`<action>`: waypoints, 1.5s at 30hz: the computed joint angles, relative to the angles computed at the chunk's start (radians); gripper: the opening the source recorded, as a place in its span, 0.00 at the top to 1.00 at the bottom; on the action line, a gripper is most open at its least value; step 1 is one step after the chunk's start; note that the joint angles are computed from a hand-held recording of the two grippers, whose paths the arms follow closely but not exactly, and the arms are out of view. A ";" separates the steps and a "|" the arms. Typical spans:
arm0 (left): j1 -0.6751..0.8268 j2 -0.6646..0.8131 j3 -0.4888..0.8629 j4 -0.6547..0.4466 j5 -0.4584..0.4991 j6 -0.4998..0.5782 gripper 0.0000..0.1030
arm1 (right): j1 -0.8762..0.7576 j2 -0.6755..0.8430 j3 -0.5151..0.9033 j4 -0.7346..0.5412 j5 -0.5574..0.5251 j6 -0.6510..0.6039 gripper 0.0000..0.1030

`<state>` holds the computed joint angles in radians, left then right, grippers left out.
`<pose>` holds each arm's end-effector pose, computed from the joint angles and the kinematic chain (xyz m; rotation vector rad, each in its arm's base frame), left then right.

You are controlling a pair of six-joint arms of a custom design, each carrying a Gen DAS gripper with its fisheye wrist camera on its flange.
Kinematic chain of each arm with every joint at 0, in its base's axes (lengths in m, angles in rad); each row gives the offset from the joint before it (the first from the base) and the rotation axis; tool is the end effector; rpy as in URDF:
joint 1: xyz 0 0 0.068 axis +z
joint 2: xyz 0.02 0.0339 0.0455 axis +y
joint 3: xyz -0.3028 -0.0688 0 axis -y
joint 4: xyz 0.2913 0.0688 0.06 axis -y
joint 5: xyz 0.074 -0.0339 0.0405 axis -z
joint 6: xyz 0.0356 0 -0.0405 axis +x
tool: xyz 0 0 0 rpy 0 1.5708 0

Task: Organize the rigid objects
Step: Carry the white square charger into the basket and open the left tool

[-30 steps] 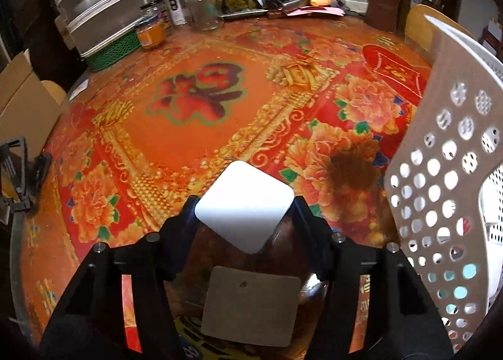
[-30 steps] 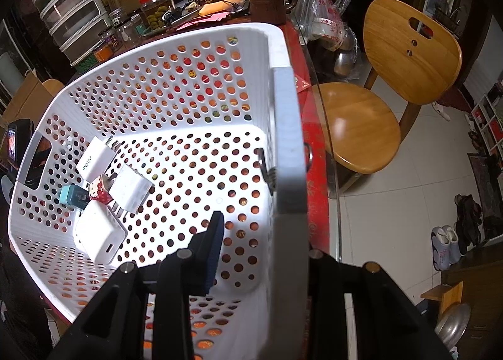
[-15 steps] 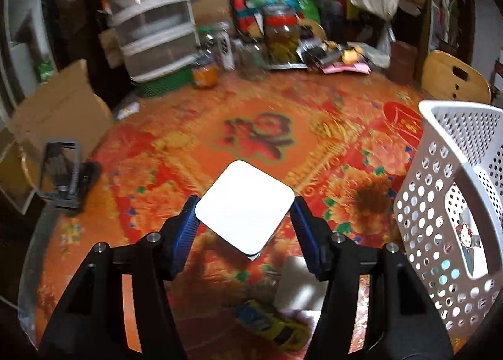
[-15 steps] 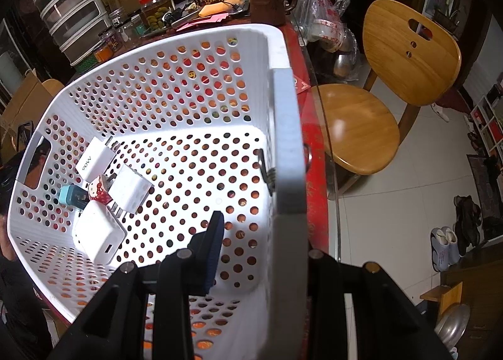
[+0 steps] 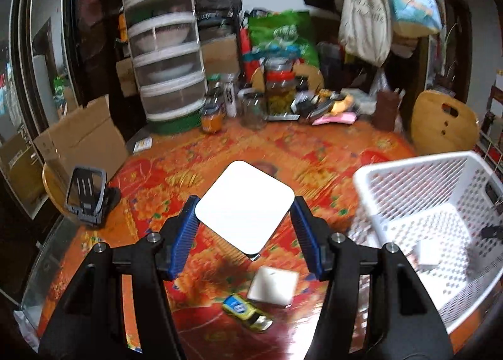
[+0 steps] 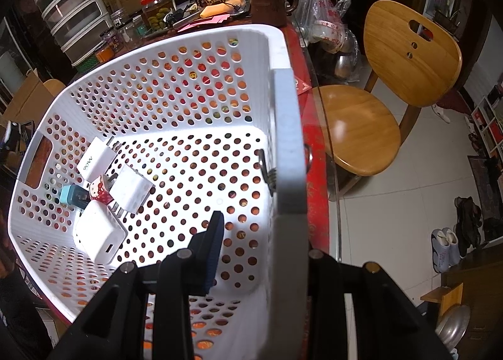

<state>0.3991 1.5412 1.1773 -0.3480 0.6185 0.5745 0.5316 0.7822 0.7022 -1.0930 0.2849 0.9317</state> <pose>0.3606 0.1297 0.3013 0.4930 2.0778 -0.1440 0.1277 0.0635 0.2637 0.6035 2.5895 0.0743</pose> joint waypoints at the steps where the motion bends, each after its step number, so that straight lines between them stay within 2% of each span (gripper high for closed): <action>1: -0.005 -0.031 -0.015 -0.005 0.010 0.001 0.45 | 0.002 -0.004 -0.002 0.002 0.004 -0.001 0.69; 8: -0.095 -0.214 -0.123 -0.091 0.017 0.039 0.45 | 0.017 -0.007 -0.004 0.008 0.024 0.009 0.69; 15: -0.246 -0.359 -0.264 -0.098 -0.075 0.034 0.45 | 0.037 -0.020 -0.011 0.012 0.046 0.026 0.68; 27: -0.389 -0.333 -0.294 -0.134 -0.186 0.039 0.45 | 0.030 -0.031 -0.016 0.023 0.043 0.015 0.66; 37: -0.465 -0.330 -0.335 -0.118 -0.264 0.041 0.45 | 0.035 -0.032 -0.017 0.024 0.044 0.016 0.65; 41: -0.463 -0.319 -0.334 -0.115 -0.262 0.035 0.46 | 0.038 -0.032 -0.017 0.025 0.048 0.019 0.65; 42: -0.459 -0.323 -0.332 -0.115 -0.258 0.030 0.45 | 0.040 -0.033 -0.017 0.025 0.049 0.020 0.65; 43: -0.453 -0.323 -0.324 -0.122 -0.248 0.029 0.40 | 0.040 -0.032 -0.017 0.024 0.048 0.020 0.65; 44: -0.447 -0.324 -0.316 -0.134 -0.236 0.032 0.30 | 0.039 -0.033 -0.017 0.025 0.049 0.020 0.65; 45: -0.441 -0.330 -0.313 -0.138 -0.226 0.035 0.26 | 0.038 -0.031 -0.017 0.024 0.046 0.018 0.65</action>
<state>-0.0421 1.2111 0.8644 -0.4865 0.3929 0.6094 0.5697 0.7509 0.6857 -1.0687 0.3309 0.9499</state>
